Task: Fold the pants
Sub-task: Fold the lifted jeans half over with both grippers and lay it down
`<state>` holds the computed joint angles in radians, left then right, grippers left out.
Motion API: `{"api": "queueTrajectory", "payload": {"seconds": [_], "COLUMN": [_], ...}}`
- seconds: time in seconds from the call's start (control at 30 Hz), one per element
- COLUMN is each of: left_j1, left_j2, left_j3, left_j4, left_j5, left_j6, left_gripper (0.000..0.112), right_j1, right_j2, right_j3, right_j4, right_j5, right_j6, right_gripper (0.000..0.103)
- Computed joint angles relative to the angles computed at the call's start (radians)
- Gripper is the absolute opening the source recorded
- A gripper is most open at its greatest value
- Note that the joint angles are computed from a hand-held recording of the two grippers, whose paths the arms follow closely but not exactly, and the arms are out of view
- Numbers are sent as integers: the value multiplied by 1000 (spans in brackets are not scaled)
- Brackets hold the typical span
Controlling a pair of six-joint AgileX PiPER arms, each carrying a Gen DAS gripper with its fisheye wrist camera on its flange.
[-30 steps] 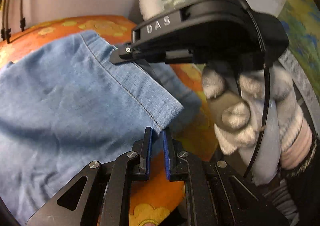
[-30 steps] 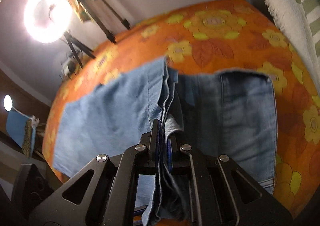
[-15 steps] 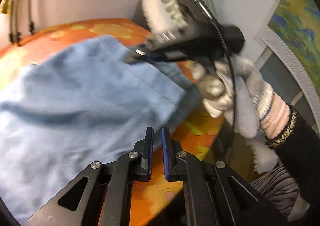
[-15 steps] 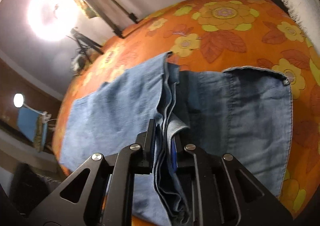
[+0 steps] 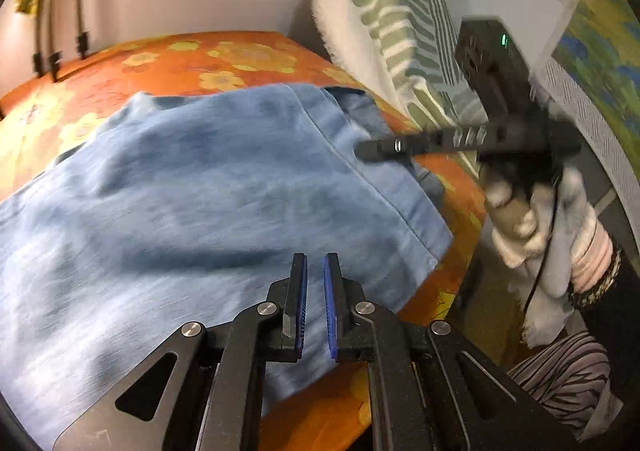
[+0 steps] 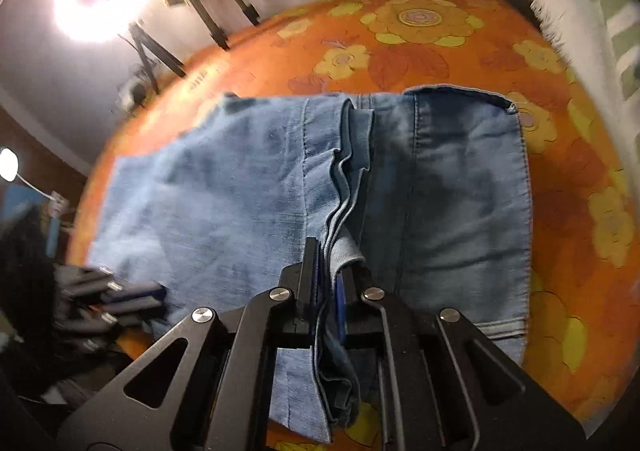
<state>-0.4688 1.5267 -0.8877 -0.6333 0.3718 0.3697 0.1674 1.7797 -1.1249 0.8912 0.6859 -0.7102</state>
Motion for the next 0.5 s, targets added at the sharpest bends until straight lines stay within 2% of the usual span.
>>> {"api": "queueTrajectory", "payload": {"seconds": [0.07, 0.13, 0.2, 0.3, 0.4, 0.5], "left_j1": [-6, -13, -12, -2, -8, -18], "left_j2": [27, 54, 71, 68, 68, 62], "left_j3": [-12, -22, -28, -17, -3, 3], "left_j4": [12, 27, 33, 13, 17, 43], "left_j5": [1, -5, -3, -3, -17, -27], "left_j6": [-5, -21, -30, -9, -13, -40], "left_gripper": [7, 7, 7, 7, 7, 7], "right_j1": [-56, -89, -110, -129, -154, -147], "right_j2": [11, 39, 88, 143, 216, 321], "right_j3": [-2, -25, -69, -130, -201, -321], "right_j4": [106, 160, 186, 202, 269, 259], "right_j5": [50, 73, 101, 163, 214, 281], "right_j6": [-80, -105, -109, -117, -119, -42], "right_gripper": [15, 31, 39, 41, 49, 49]}}
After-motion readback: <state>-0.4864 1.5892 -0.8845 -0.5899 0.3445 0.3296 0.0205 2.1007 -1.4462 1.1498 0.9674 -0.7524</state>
